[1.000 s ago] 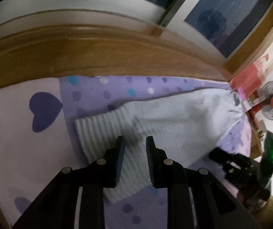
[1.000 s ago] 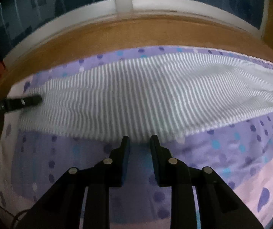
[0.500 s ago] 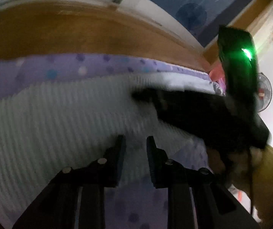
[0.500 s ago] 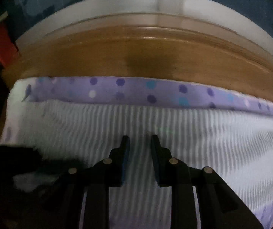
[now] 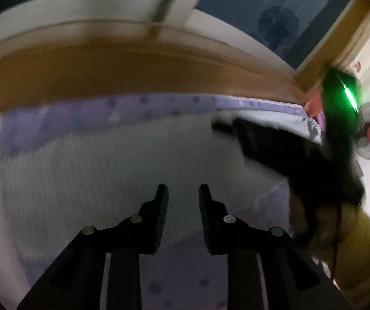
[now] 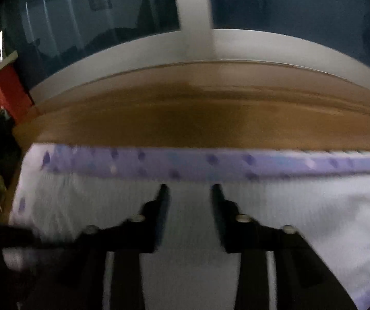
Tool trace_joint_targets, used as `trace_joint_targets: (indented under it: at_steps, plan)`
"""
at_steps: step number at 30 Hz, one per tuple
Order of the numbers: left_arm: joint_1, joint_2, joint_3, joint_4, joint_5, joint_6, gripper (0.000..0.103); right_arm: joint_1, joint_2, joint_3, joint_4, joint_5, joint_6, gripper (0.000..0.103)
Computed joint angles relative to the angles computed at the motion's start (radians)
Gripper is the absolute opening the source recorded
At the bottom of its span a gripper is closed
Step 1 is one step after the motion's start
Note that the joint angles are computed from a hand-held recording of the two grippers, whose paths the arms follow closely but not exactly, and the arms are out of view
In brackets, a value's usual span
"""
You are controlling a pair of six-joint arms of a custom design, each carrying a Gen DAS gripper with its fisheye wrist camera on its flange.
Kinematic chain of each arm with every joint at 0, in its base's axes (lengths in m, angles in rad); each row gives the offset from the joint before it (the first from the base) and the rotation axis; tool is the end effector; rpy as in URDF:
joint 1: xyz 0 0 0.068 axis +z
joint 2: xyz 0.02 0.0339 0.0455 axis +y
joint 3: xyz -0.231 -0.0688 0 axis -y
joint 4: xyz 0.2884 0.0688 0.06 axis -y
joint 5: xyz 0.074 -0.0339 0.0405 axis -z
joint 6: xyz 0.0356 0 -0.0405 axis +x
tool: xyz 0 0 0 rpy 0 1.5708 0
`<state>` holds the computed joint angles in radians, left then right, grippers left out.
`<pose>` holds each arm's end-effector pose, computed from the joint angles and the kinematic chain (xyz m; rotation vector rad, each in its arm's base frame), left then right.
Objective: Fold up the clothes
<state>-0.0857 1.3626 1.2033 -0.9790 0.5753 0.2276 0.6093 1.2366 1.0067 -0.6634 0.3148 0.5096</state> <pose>0.3073 -0.0458 0.2587 0.5689 2.5258 -0.7222 0.2575 0.1663 0.2404 0.0145 2.4089 0.1262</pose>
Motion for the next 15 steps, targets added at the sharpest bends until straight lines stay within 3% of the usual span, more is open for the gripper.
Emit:
trace_joint_targets:
  at_steps: [4,10,15]
  plan:
    - [-0.079,0.111,0.033,0.098,-0.11,-0.063,0.026,0.041,-0.133,-0.12,-0.094,0.031,0.051,0.046]
    - [-0.058,0.107,0.007,0.135,-0.083,-0.033,0.026,0.17,-0.356,-0.287,-0.202,0.132,0.199,0.05]
    - [0.002,0.082,-0.019,0.127,0.018,-0.011,0.026,0.257,-0.375,-0.273,-0.294,0.192,0.335,0.052]
